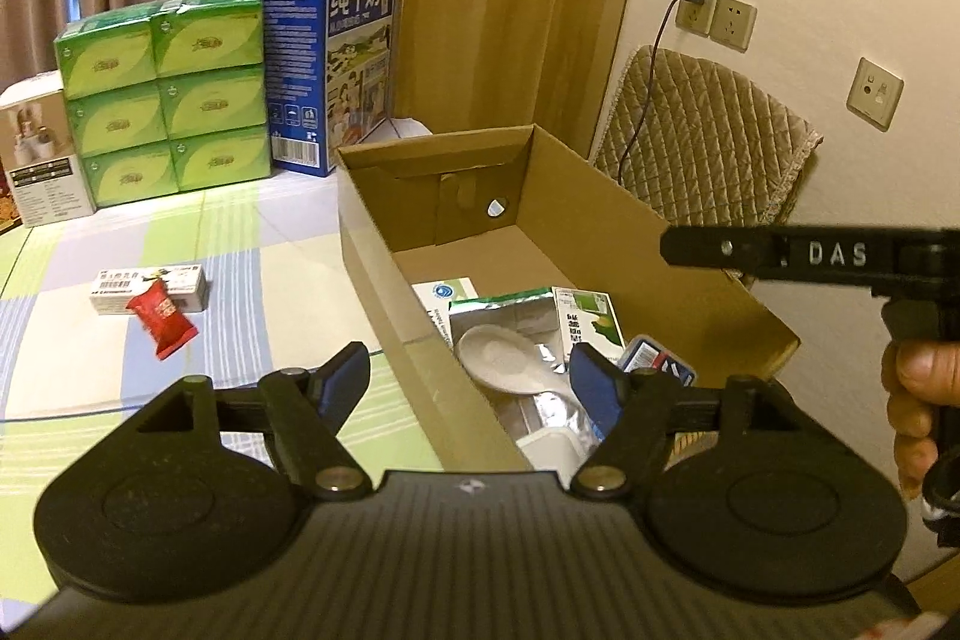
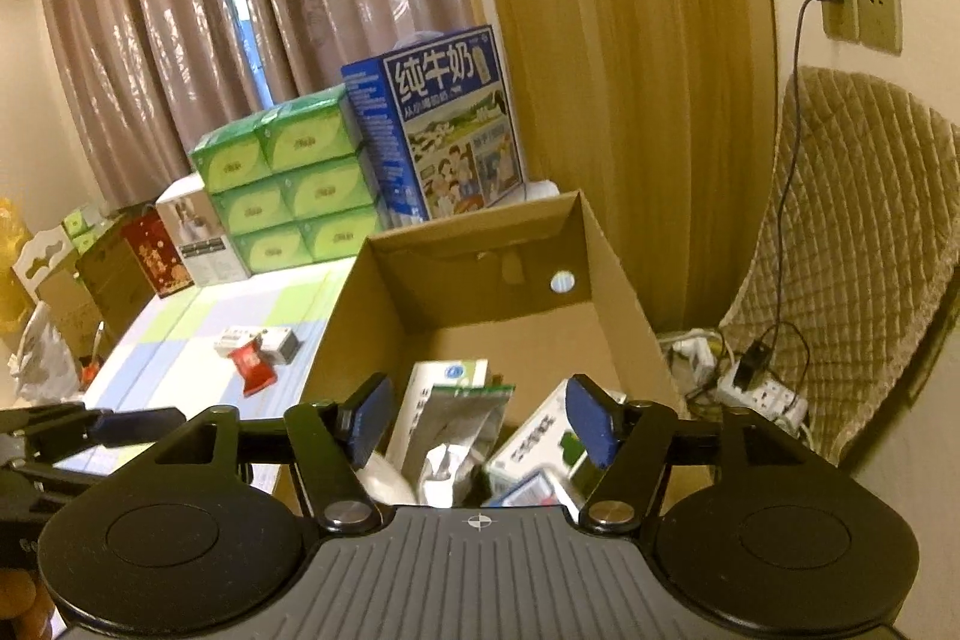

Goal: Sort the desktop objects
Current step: 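Lower both tools into the cardboard box and open them to drop spoon and adapter, then move both open tools back toward the red candy packet and white medicine box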

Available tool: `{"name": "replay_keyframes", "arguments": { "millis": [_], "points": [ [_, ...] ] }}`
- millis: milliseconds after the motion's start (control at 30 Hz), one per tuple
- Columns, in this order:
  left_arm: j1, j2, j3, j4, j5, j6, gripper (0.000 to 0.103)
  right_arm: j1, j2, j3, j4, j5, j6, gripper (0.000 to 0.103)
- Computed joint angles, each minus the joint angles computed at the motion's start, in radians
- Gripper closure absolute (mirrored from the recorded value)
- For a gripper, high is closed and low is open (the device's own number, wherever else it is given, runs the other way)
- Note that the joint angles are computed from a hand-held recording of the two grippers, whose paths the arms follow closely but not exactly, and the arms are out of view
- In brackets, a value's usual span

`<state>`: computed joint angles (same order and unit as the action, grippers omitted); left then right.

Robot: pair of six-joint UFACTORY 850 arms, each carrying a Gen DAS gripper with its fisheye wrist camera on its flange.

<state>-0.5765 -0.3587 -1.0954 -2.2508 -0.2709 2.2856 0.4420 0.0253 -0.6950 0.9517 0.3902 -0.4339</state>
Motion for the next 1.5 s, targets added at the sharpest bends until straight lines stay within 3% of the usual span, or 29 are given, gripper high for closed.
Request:
{"name": "replay_keyframes", "arguments": {
  "millis": [167, 533, 800, 1500],
  "points": [
    [0.013, 0.047, 0.053, -0.055, -0.012, 0.046, 0.029, 0.055, 0.023, 0.014, 0.149, 0.014, -0.112, 0.022],
    [0.045, 0.151, 0.166, -0.160, -0.028, 0.139, 0.014, 0.166, 0.047, 0.020, 0.376, 0.047, -0.281, 0.002],
    [0.082, 0.211, 0.238, -0.200, -0.031, 0.152, 0.001, 0.220, 0.041, 0.008, 0.482, 0.057, -0.378, 0.002],
    [0.183, 0.267, 0.320, -0.102, -0.011, 0.022, 0.001, 0.269, -0.015, -0.037, 0.552, 0.040, -0.458, 0.002]
  ]
}}
